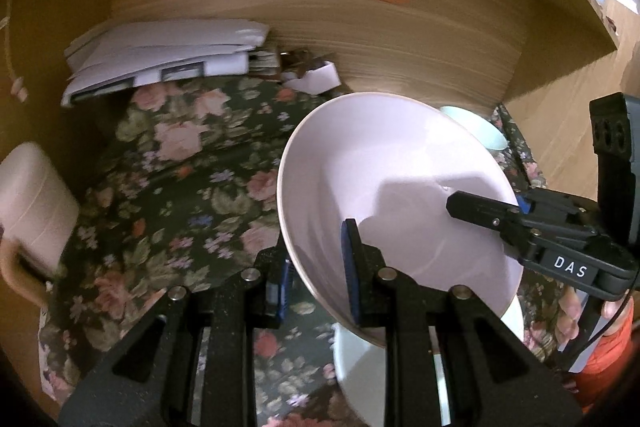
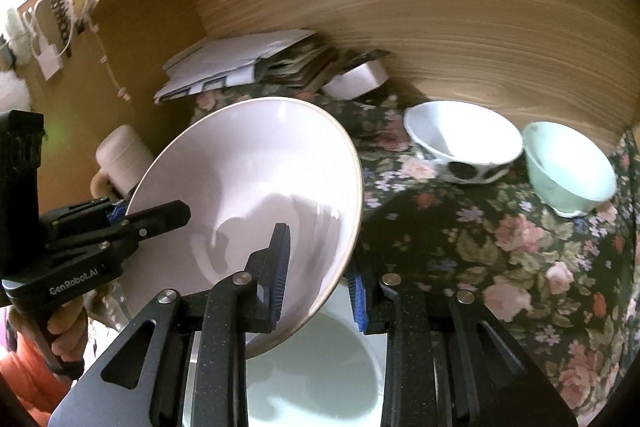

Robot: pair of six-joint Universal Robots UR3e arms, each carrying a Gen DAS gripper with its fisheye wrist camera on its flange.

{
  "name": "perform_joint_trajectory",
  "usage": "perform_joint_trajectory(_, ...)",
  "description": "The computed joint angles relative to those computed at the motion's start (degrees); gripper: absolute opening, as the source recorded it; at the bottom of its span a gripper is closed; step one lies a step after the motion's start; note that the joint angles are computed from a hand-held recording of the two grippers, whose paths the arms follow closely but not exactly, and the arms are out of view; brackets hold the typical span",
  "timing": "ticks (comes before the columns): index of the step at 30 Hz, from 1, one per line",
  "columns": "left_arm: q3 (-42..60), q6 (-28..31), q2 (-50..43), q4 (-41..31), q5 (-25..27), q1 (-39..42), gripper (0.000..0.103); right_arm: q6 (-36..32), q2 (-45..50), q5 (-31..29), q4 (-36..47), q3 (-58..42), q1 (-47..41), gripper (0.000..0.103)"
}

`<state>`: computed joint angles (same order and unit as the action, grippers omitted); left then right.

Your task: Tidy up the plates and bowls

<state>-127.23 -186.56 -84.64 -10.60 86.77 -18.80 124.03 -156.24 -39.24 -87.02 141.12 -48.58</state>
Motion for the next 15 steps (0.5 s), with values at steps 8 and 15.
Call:
perform_joint_trajectory(8,-9.14,1.32,9.39,-0.66,-1.58,6.25,0.022,17.85,14.15,-5.74,-32.97,5.07,18.16,0.024)
perform_joint_trajectory(15,-17.72,4.22,20.32,-3.81,-5.03,14.53,0.022,28.22,30.52,-12.27,-55.27,4.64,32.78,0.024)
